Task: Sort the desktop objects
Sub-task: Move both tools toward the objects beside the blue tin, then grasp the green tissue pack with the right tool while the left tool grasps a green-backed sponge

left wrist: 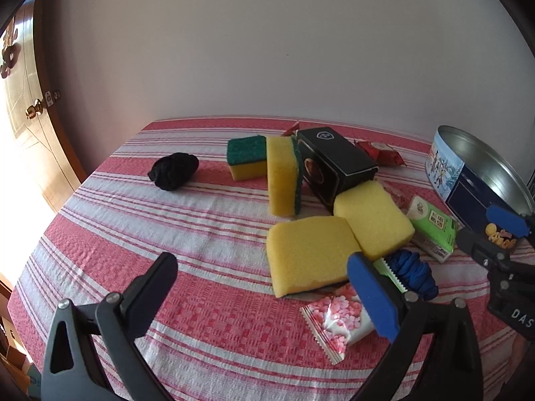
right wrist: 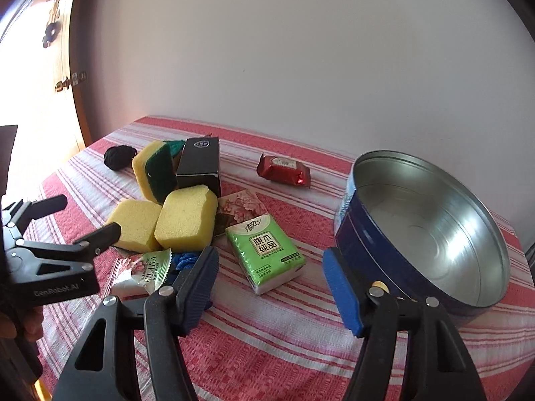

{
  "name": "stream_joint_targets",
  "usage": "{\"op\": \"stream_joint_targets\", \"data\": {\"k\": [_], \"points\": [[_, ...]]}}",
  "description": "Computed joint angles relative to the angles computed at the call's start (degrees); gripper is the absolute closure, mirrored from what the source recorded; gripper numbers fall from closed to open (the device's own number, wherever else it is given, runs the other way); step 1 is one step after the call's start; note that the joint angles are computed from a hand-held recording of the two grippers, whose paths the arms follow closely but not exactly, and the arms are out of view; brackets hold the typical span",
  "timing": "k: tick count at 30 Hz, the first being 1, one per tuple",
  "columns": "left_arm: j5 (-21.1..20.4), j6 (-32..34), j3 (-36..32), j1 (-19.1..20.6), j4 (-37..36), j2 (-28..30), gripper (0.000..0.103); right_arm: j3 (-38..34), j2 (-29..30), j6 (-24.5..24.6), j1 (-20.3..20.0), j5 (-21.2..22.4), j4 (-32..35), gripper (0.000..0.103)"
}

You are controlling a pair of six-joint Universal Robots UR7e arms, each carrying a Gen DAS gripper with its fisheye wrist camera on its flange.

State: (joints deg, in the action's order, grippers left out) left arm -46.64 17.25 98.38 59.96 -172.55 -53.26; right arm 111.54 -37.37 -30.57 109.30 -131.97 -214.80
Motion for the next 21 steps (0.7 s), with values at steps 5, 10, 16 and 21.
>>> {"op": "stream_joint_targets", "data": {"k": [5,10,16,21], "points": [[-0.15,1.78,-4.44,0.02,0.45,1.44,0.0,-3.87,-0.38,5.14,-2.15,0.91,12.83,0.036],[0.59,5.41,-10.61,-0.03,0.58,5.79,0.0,-6.98,2.33,3.46,-2.48,-2.23,14.23,0.034],[3.11,4.55,-19.24,0.97,7.55,11.51,0.0,-6.52,2.26,4.78,-3.91,-0.36,14.68,0.038],[1.81,1.22,-23.19,1.96,11.8,13.24,0.001,-3.78,-0.54,6.46,-4.61,2.91,14.25,0.051]]}}
